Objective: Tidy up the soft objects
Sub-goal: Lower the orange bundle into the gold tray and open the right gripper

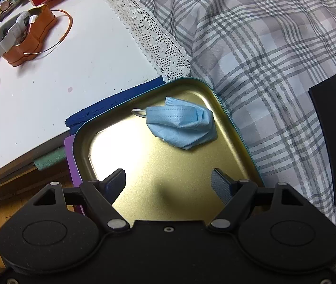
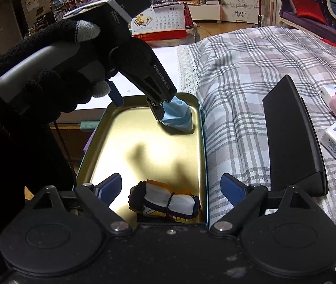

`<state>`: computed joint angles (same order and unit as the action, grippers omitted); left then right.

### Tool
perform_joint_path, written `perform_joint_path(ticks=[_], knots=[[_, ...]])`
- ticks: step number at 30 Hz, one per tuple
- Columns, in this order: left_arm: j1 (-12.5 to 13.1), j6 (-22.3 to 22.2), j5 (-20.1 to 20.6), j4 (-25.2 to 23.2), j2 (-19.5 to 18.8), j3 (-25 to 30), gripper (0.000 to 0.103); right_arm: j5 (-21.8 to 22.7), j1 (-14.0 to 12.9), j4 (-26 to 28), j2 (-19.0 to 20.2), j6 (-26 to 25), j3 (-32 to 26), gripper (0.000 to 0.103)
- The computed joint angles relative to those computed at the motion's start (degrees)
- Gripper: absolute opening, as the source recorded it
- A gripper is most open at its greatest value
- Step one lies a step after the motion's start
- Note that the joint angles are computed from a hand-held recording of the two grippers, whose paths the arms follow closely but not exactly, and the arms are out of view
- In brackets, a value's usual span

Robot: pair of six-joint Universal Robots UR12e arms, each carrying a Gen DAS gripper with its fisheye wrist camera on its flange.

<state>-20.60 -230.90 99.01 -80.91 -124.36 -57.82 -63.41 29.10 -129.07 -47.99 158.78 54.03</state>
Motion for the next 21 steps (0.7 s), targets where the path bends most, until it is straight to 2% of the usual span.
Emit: perform_joint_path(ticks=[4,9,21], knots=[[-0.1,0.5,0.4,0.4,0.2,-0.3,0.075,-1.6,0.3,1.1,0.3,-0.2,-0.5,0.092],[-0.1,1.1,0.4,0.6,0.2,-0.2,0.075,-4.0,0.7,2.2,0.5,-1.3,-0.8,0.099],[-0.5,3.3,0.9,4.1,1.6,-2.1,0.075,-11.6,2.5,6.4,1.3,-4.7,-1.9,0.099]])
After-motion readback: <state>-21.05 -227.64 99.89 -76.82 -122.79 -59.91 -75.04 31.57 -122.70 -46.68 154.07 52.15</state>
